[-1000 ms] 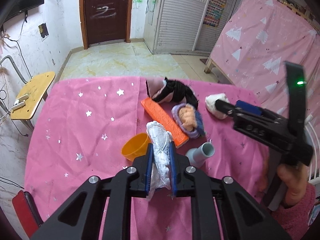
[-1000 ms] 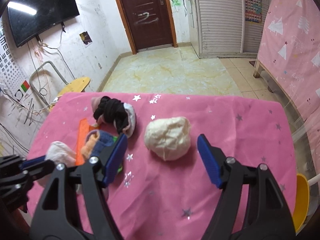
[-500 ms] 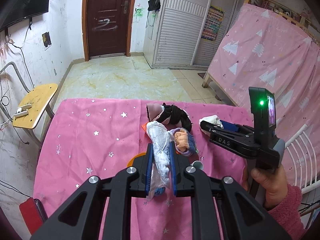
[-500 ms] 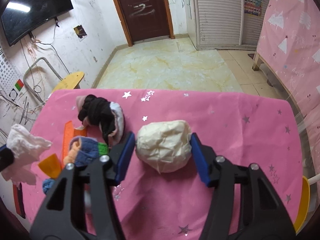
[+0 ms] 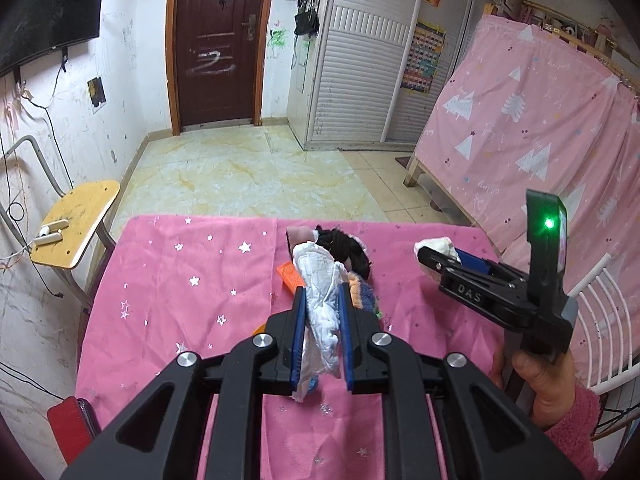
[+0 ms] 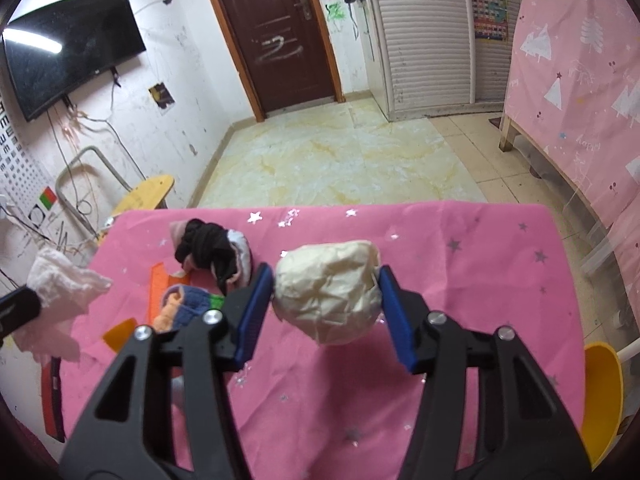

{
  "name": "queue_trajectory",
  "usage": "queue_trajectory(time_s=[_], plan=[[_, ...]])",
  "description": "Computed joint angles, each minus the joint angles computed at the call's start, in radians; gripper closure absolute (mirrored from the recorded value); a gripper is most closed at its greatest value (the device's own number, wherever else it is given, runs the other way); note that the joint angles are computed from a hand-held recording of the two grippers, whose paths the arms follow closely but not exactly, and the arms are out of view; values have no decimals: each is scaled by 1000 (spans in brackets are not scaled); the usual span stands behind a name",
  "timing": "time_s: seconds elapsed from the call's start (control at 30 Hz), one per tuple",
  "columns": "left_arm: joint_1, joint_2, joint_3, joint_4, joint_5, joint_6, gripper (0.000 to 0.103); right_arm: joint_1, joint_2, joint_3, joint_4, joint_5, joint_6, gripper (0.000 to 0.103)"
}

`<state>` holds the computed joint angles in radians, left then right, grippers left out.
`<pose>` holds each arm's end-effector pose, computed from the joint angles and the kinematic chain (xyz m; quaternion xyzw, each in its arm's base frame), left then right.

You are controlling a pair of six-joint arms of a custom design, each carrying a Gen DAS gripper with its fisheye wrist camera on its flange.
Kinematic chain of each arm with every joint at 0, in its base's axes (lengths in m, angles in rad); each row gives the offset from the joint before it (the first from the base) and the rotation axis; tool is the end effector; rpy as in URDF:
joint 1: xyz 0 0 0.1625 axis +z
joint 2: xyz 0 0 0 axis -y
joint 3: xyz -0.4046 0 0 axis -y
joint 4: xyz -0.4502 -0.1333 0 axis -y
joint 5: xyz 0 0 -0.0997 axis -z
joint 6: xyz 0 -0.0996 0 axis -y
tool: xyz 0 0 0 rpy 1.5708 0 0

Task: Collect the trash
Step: 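Carry bag and paper ball over the yellow bin and open both grippers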

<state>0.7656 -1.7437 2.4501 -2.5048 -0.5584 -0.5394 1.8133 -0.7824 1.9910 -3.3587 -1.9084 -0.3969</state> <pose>-0.1244 -0.4216 0.2399 0.0606 0.8686 -0.3777 0.3150 0.2370 -0.5403 0.0027 0.2514 -0.9119 0.2683 0.1822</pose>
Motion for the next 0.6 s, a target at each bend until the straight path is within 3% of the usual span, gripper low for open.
queue_trajectory(time_s=[0.27, 0.6], plan=[[-65, 47, -19, 12, 30, -12, 95, -34, -93, 91, -70, 45, -3, 51], [-116, 195, -69, -47, -2, 23, 95, -114, -243, 214, -150, 87, -7, 51]])
